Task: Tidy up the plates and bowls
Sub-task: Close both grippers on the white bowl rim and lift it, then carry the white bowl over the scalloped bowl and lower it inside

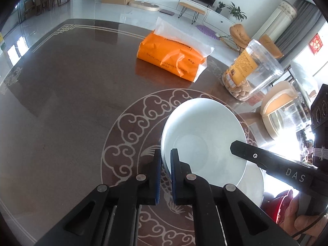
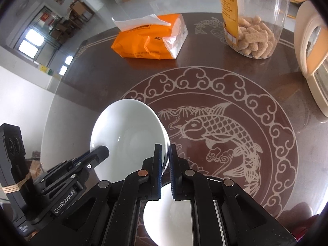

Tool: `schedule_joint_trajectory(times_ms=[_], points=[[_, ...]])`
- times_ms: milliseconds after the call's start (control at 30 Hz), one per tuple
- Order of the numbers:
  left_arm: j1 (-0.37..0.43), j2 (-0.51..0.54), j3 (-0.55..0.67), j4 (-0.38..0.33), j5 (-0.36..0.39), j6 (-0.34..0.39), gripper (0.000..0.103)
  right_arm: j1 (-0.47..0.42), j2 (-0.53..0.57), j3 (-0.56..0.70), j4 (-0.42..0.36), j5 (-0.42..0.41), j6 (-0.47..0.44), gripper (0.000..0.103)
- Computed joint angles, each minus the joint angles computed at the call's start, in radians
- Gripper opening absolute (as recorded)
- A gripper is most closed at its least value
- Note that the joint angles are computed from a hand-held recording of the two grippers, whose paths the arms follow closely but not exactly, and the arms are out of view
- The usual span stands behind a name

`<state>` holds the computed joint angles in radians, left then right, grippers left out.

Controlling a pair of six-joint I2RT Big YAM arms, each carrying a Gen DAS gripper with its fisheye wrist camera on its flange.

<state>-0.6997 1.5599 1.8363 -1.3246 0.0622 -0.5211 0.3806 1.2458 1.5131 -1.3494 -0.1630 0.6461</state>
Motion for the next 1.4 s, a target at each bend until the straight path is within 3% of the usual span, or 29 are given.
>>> schedule_joint_trajectory(times_ms=[167, 400, 600, 800, 1000, 1400], points=[[-0.053, -0.090, 0.025, -0.046, -0.039, -0.002, 0.008, 0.048, -0.068, 0.054, -0.061, 0.028, 0.015, 0.009], [-0.204, -0.255, -0.051, -0.103, -0.108, -0.063, 0.009, 0.230, -0.195, 0.089, -0.171, 0.150, 0.138, 0.009], [-0.357, -0.371, -0.200, -0.083, -0.136, -0.185, 0.009, 0.452, -0.307, 0.027, -0.267, 0.278, 0.327, 0.009], [-0.481, -0.400, -0.307, -0.059, -0.169, -0.266, 0.009, 0.617, -0.422, -0.137, -0.290, 0.324, 0.541, 0.009], [-0.519, -0.401, -0.378, -0.038, -0.156, -0.296, 0.009, 0.691, -0.496, -0.258, -0.275, 0.310, 0.666, 0.009], [-0.514, -0.415, -0.444, -0.026, -0.130, -0.294, 0.009, 0.705, -0.503, -0.313, -0.248, 0.286, 0.674, 0.010]])
